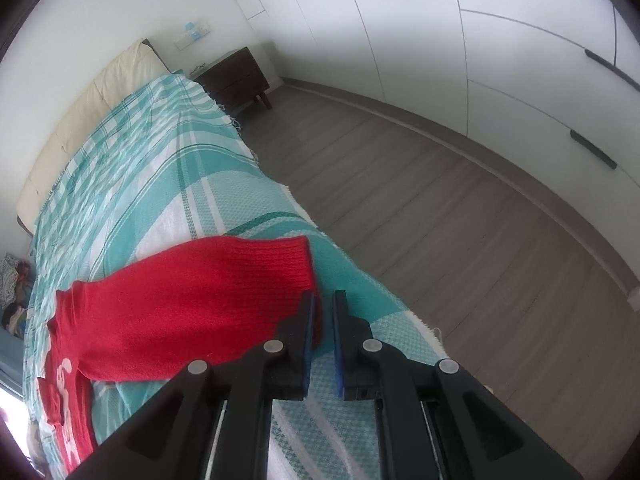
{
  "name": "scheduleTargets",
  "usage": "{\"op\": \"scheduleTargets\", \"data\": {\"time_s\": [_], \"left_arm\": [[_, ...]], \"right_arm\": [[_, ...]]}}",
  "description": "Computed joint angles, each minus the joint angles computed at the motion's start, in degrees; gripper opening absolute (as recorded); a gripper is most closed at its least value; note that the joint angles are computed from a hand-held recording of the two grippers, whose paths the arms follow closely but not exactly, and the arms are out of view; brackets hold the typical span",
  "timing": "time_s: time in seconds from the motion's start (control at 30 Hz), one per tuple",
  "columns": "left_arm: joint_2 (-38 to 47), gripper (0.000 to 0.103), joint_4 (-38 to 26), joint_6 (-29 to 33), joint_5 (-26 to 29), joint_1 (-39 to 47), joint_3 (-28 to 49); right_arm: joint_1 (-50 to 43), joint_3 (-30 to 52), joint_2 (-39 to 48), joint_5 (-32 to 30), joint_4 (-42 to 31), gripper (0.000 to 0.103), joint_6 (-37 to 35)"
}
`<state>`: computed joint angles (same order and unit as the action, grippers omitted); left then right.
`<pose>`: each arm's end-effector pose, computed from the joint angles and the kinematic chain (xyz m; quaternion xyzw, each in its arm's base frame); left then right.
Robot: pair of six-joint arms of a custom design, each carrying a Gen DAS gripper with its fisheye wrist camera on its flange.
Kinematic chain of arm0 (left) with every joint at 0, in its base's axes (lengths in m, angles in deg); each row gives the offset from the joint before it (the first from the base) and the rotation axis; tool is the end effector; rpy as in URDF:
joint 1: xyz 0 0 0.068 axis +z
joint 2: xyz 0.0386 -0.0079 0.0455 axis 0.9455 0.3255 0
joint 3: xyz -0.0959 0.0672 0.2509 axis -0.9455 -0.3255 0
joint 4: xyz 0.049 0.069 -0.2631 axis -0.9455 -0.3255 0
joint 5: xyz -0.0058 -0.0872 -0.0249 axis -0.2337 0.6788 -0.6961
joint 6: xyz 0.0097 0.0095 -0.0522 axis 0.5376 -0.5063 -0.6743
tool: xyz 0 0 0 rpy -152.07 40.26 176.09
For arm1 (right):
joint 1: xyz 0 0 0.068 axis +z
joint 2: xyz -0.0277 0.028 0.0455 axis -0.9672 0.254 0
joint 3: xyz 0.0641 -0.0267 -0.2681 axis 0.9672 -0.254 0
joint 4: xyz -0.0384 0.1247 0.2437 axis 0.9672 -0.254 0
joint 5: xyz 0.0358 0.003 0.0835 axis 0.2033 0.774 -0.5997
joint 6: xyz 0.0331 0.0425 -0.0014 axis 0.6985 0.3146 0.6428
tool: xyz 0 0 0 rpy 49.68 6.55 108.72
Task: Fold small clothes
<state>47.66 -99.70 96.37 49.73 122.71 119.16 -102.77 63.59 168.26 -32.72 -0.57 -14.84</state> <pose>0.2643 0.3064 0.1214 0.0037 0.9581 -0.0612 0.2799 0.2206 -0.1174 0.1226 0.4505 0.8311 -0.0299 0.3248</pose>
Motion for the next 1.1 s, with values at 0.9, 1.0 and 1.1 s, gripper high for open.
{"op": "scheduleTargets", "data": {"time_s": [0.9,1.0,1.1], "left_arm": [[6.1,0.076,15.6,10.8,-14.4,-41.2,6.2],[10.9,0.067,15.8,12.1,-17.2,-42.9,9.6],[12.9,0.067,15.9,10.9,-16.3,-43.7,12.0]], "right_arm": [[61.8,-9.8,-1.4,33.8,-3.4,0.035,29.5],[60.2,-11.3,-2.2,32.9,-0.5,0.035,28.7],[60.9,-11.6,0.1,33.9,2.2,0.036,28.5]]}}
